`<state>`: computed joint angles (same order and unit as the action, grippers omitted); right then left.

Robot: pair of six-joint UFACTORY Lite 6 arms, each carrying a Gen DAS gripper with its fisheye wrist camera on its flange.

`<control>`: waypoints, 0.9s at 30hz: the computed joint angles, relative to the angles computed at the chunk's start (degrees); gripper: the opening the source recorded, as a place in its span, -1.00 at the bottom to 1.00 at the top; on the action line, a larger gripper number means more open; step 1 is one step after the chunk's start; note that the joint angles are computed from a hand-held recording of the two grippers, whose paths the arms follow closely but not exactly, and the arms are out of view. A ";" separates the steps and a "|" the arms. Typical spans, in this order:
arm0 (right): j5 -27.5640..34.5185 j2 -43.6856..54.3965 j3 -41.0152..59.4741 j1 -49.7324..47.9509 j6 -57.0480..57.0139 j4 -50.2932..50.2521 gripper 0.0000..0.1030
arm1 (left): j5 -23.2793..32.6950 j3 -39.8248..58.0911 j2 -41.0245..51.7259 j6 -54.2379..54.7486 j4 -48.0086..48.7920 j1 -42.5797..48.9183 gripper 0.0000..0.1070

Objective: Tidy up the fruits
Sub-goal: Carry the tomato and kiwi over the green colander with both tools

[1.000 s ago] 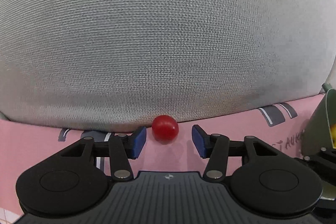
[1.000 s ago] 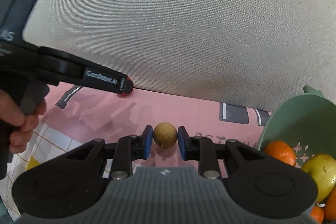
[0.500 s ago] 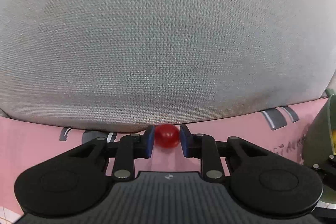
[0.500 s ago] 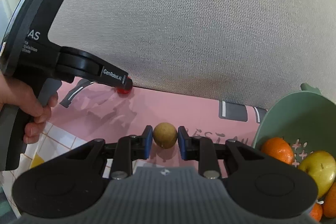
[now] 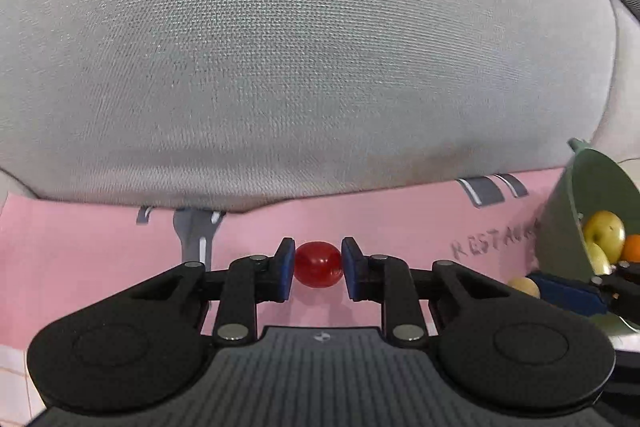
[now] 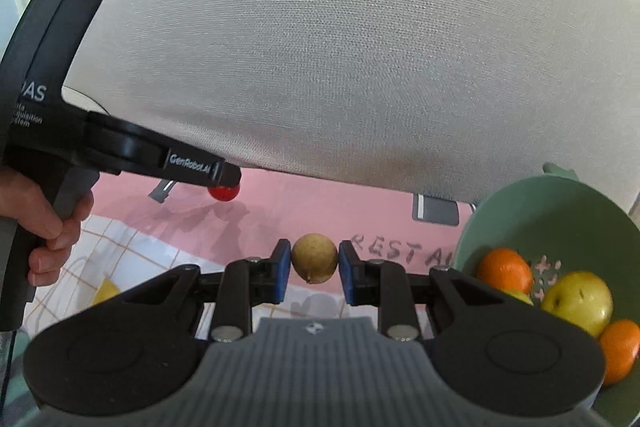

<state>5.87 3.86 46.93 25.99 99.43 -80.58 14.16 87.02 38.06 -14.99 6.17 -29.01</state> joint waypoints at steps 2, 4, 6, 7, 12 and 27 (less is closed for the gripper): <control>-0.17 -0.58 -0.71 0.17 -1.29 1.66 -0.56 | -1.04 -3.73 -2.60 2.97 -3.63 -0.42 -0.49; -0.22 -0.72 -1.01 0.79 -5.34 5.99 -0.57 | -1.33 -6.77 -4.53 5.16 -5.81 -1.08 -0.49; 0.36 -0.79 -1.47 1.94 -8.03 8.96 -0.57 | -1.56 -9.22 -5.59 2.56 -2.82 -2.31 -0.49; 0.33 -0.60 -1.73 2.27 -7.45 8.59 -0.57 | -1.57 -10.17 -5.96 1.48 -1.44 -2.84 -0.49; 0.68 -0.19 -3.50 3.88 -0.31 1.72 -0.57 | -2.73 -12.56 -5.91 -0.81 1.31 -3.95 -0.48; -0.13 1.66 -6.48 5.85 -0.93 2.15 -0.57 | 3.20 -10.38 -4.47 -3.94 8.53 -5.39 -0.33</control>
